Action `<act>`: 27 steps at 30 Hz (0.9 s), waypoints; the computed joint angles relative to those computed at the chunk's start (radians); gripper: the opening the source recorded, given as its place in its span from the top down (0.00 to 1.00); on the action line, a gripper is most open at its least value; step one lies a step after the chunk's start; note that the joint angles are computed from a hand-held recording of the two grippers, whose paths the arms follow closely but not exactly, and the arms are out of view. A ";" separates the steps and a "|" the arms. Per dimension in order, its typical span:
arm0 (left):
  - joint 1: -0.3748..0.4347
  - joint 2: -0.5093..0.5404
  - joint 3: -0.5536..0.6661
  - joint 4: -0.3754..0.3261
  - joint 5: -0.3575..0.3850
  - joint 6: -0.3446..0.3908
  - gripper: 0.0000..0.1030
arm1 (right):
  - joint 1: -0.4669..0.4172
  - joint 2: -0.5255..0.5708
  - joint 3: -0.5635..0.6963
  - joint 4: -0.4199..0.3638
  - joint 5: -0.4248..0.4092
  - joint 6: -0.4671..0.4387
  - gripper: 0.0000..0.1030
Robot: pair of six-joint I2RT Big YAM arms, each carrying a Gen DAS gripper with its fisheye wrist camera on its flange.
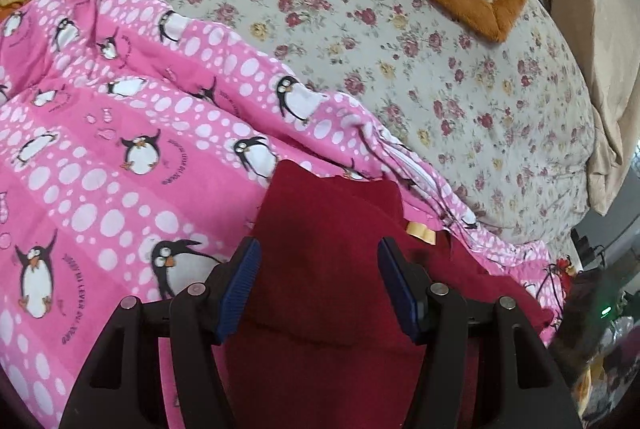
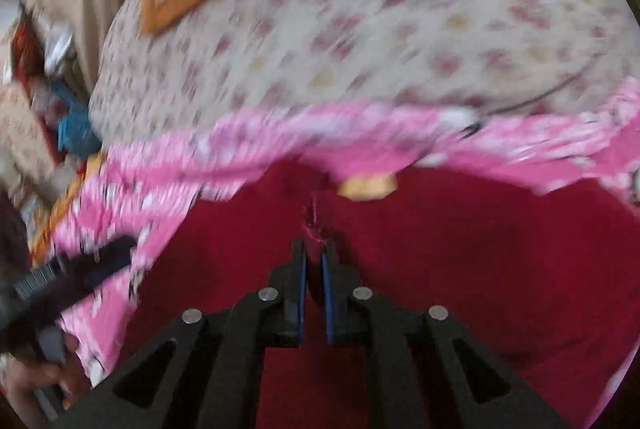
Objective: Fold small clothes
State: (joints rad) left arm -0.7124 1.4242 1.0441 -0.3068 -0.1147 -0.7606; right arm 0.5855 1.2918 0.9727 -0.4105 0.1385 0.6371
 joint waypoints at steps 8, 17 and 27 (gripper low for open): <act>-0.038 0.086 0.043 0.115 0.214 0.113 0.57 | 0.048 -0.055 0.031 -0.263 0.055 0.058 0.50; -0.078 0.232 0.173 0.060 0.388 0.182 0.57 | 0.158 -0.234 -0.131 -0.334 0.080 0.211 0.21; -0.066 0.291 0.248 -0.019 0.349 0.163 0.99 | 0.242 -0.123 -0.059 -0.403 0.223 0.161 0.00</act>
